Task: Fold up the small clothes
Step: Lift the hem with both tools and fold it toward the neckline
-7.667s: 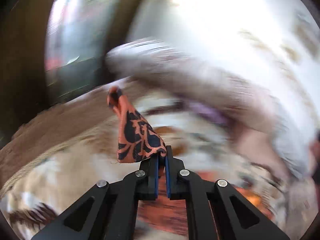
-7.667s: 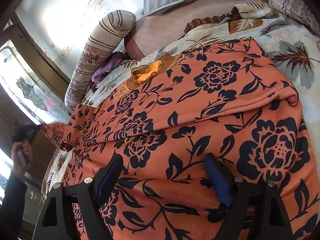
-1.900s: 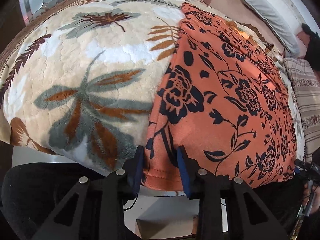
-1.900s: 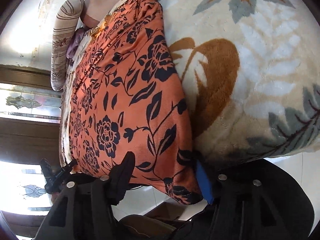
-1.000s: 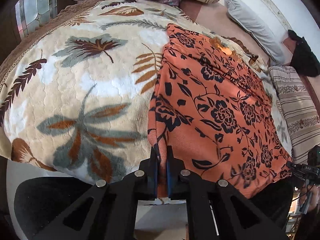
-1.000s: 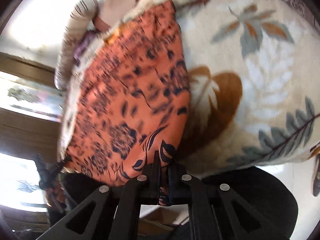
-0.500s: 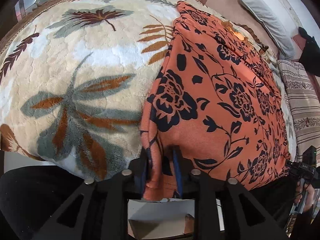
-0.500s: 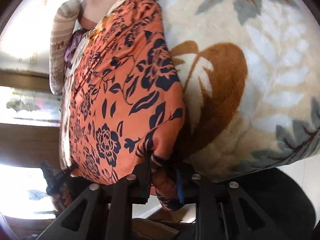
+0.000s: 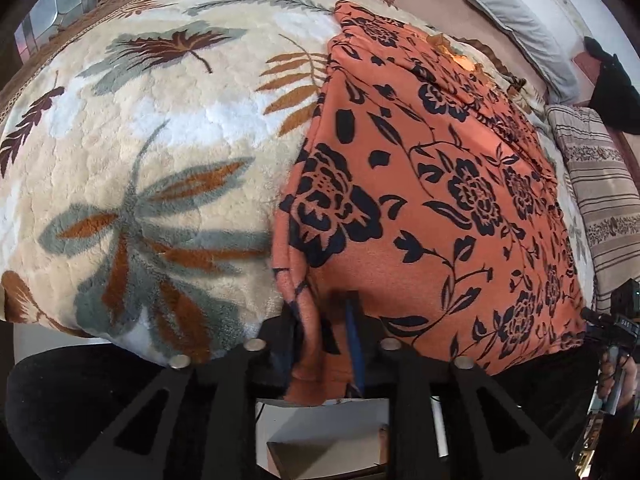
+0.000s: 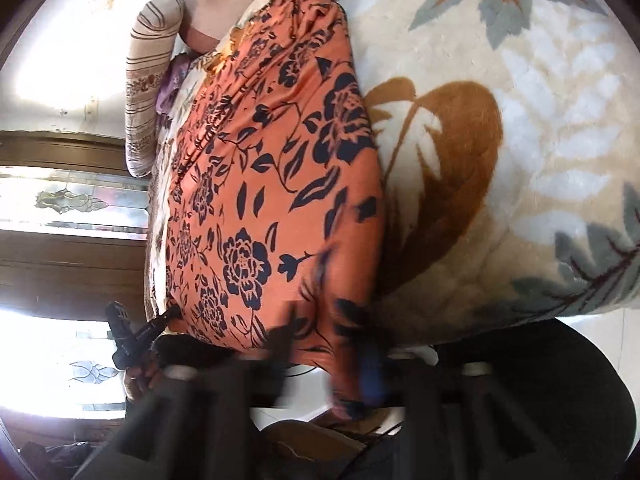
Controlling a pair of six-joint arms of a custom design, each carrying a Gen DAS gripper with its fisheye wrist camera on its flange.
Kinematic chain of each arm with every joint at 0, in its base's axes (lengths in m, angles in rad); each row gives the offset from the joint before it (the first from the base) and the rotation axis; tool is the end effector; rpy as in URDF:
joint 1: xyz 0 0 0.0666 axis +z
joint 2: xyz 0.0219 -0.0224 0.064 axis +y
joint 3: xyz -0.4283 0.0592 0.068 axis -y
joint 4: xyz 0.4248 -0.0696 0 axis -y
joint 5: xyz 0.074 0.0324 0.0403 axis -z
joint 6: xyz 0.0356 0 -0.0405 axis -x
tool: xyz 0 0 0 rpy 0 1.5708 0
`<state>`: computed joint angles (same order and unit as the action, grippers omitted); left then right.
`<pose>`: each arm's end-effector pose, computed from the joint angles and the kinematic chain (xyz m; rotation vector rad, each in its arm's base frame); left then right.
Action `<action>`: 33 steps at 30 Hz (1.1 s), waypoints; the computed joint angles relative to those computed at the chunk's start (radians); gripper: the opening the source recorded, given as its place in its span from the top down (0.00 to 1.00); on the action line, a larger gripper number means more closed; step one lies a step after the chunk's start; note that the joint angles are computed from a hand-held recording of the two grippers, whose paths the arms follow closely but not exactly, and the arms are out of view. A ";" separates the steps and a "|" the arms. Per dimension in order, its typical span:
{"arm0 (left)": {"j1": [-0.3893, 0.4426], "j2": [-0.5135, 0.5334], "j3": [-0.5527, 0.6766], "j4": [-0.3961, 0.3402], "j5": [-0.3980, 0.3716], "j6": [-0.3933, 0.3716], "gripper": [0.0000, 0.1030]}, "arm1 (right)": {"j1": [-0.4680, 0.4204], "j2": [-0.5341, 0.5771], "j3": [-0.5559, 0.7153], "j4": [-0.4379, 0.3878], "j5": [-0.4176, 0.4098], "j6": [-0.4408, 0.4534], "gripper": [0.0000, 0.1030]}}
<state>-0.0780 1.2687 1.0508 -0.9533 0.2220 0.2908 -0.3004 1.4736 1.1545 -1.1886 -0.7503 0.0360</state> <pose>0.4144 -0.0406 0.3677 -0.2313 2.7526 -0.4051 0.4441 -0.1126 0.3304 0.3304 2.7453 1.0588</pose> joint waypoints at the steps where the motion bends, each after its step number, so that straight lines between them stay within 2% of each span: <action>1: -0.002 0.000 0.000 0.004 0.008 0.002 0.62 | 0.003 -0.007 -0.007 0.027 0.004 -0.015 0.19; 2: -0.011 0.001 0.000 0.010 -0.001 0.008 0.61 | 0.012 -0.012 -0.012 0.050 0.017 -0.019 0.19; 3: -0.020 0.002 0.001 0.009 -0.019 0.006 0.62 | 0.018 -0.010 -0.011 0.048 0.030 -0.014 0.26; 4: -0.030 0.003 0.004 0.003 -0.039 0.001 0.71 | 0.025 -0.007 -0.009 0.043 0.045 -0.010 0.35; 5: -0.045 0.009 0.012 -0.011 -0.089 -0.015 0.85 | 0.028 0.002 -0.003 0.027 0.056 -0.007 0.71; 6: -0.050 0.016 0.017 -0.017 -0.103 -0.028 0.94 | 0.027 0.013 0.001 0.008 0.059 -0.010 0.91; 9: -0.028 0.010 0.026 -0.012 -0.059 0.000 0.95 | 0.022 0.024 0.015 -0.029 0.055 0.035 0.93; 12: 0.011 -0.017 0.043 0.010 0.024 0.031 0.95 | -0.014 -0.006 0.019 0.012 -0.051 -0.016 0.93; 14: 0.013 -0.021 0.053 0.016 0.020 0.027 0.95 | -0.027 -0.025 0.030 0.044 -0.095 -0.041 0.93; 18: 0.006 0.080 0.064 -0.067 0.016 0.008 0.94 | -0.023 0.029 0.032 0.023 -0.064 -0.044 0.93; 21: 0.006 0.071 0.081 -0.044 0.014 -0.015 0.94 | -0.010 0.063 0.031 0.016 -0.067 -0.068 0.93; 25: 0.025 0.089 0.184 -0.013 0.062 -0.034 0.94 | -0.012 0.066 0.074 0.079 -0.166 -0.132 0.93; 26: 0.027 0.103 0.219 -0.004 0.070 -0.034 0.94 | -0.010 0.074 0.099 0.114 -0.193 -0.169 0.93; 28: 0.037 0.166 0.329 0.017 0.108 -0.043 0.94 | -0.007 0.107 0.169 0.236 -0.259 -0.287 0.93; 29: 0.033 0.203 0.391 0.034 0.102 -0.051 0.94 | -0.004 0.132 0.212 0.300 -0.274 -0.349 0.93; 32: 0.024 0.331 0.574 0.083 0.067 -0.043 0.94 | 0.010 0.207 0.331 0.509 -0.247 -0.561 0.93; 33: 0.016 0.397 0.652 0.095 0.021 -0.035 0.92 | 0.017 0.262 0.397 0.586 -0.224 -0.647 0.91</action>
<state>-0.0617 1.6657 1.7030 -0.8585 0.2434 0.2560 -0.2838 1.7358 1.5513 -0.6029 -0.9739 -0.6108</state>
